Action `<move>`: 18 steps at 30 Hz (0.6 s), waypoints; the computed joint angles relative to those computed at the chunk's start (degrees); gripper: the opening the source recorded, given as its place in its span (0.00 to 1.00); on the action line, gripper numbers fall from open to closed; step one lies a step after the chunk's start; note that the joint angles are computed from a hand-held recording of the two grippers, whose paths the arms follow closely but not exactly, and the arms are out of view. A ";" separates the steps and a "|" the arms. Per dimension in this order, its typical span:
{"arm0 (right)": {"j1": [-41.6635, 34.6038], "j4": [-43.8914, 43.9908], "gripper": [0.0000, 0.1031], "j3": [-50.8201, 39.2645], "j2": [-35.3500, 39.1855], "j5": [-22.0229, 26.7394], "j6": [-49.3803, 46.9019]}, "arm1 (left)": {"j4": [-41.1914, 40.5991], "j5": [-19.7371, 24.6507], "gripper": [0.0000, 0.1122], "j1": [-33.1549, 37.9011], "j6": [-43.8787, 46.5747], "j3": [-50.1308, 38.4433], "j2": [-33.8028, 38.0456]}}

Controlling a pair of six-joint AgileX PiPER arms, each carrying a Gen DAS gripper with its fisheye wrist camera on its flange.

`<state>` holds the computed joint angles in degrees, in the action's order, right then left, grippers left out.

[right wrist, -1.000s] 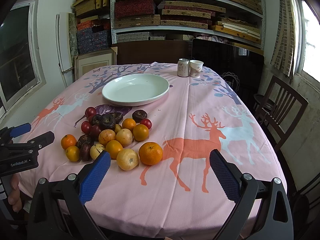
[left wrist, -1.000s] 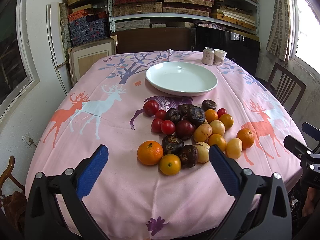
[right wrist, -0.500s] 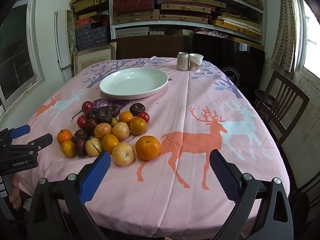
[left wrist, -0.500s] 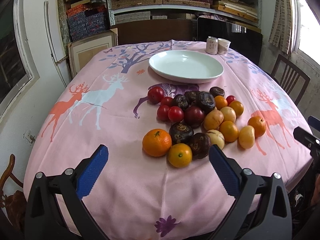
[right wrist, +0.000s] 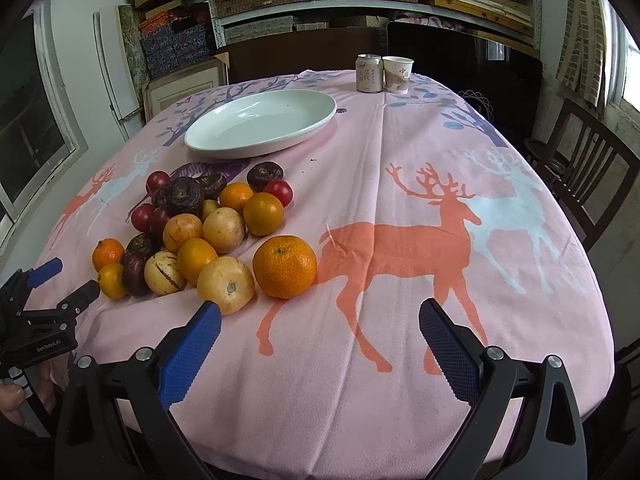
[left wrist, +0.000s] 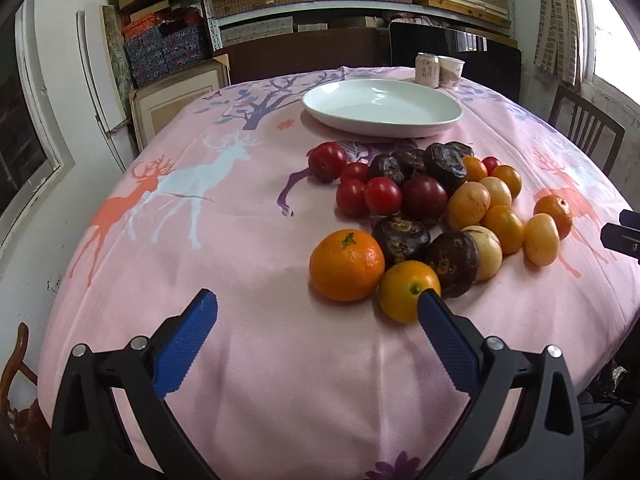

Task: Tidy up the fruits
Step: 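Move the left tool toward the tangerine while the right tool approaches the large orange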

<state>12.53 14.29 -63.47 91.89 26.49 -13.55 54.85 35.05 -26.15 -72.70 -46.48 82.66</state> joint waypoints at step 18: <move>-0.62 1.55 0.96 -3.55 4.53 2.28 -0.88 | -20.72 -14.02 0.87 13.46 24.29 -3.07 4.43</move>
